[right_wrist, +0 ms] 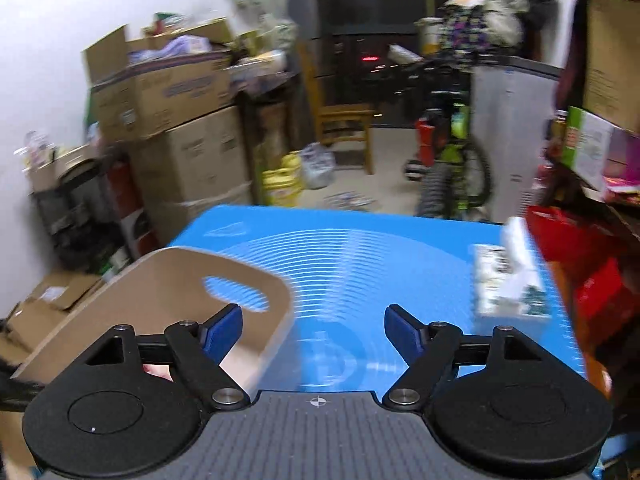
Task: Organize rigid objects
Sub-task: 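Move the right tool to the mat and grasp the black earbud case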
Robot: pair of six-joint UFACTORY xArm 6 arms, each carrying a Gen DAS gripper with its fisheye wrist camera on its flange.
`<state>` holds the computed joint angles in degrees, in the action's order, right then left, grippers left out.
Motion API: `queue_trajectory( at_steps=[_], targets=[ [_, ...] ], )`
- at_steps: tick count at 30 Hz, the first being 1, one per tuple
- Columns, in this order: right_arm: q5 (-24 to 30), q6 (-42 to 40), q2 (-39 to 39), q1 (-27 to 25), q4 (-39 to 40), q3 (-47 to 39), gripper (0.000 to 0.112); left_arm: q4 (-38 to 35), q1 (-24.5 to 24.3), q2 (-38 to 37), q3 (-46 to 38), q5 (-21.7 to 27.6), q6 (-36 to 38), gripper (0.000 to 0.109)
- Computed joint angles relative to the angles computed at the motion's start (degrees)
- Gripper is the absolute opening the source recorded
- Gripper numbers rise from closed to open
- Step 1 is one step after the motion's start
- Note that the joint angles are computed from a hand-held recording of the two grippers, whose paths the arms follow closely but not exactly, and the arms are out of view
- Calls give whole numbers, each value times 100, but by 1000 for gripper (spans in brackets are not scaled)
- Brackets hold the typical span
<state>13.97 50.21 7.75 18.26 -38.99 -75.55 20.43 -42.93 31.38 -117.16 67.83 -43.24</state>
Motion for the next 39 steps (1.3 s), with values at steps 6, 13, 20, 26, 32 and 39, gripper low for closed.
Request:
queue_trajectory(
  at_steps=[6,13,20,26,32,39],
  targets=[
    [-127,335,160,-437,-18,252,82,17,-11,19,-44,39,0,11],
    [-215,728,571,-704,-368,266,82,20,-20,48,-104,90,7,12],
    [-86,813,929,-759,-713,56,82,27,-24,45,-111,101,36,12],
    [114,502,1186,-748,-394,-114,81,38,-25,46,-114,106,42,12],
    [283,716,1348,-663,-872,-265,80,53,-31,58,-126,110,46,12],
    [51,683,1329,-669,-965,-203,59,52,-35,67,-145,122,44,12]
  ],
)
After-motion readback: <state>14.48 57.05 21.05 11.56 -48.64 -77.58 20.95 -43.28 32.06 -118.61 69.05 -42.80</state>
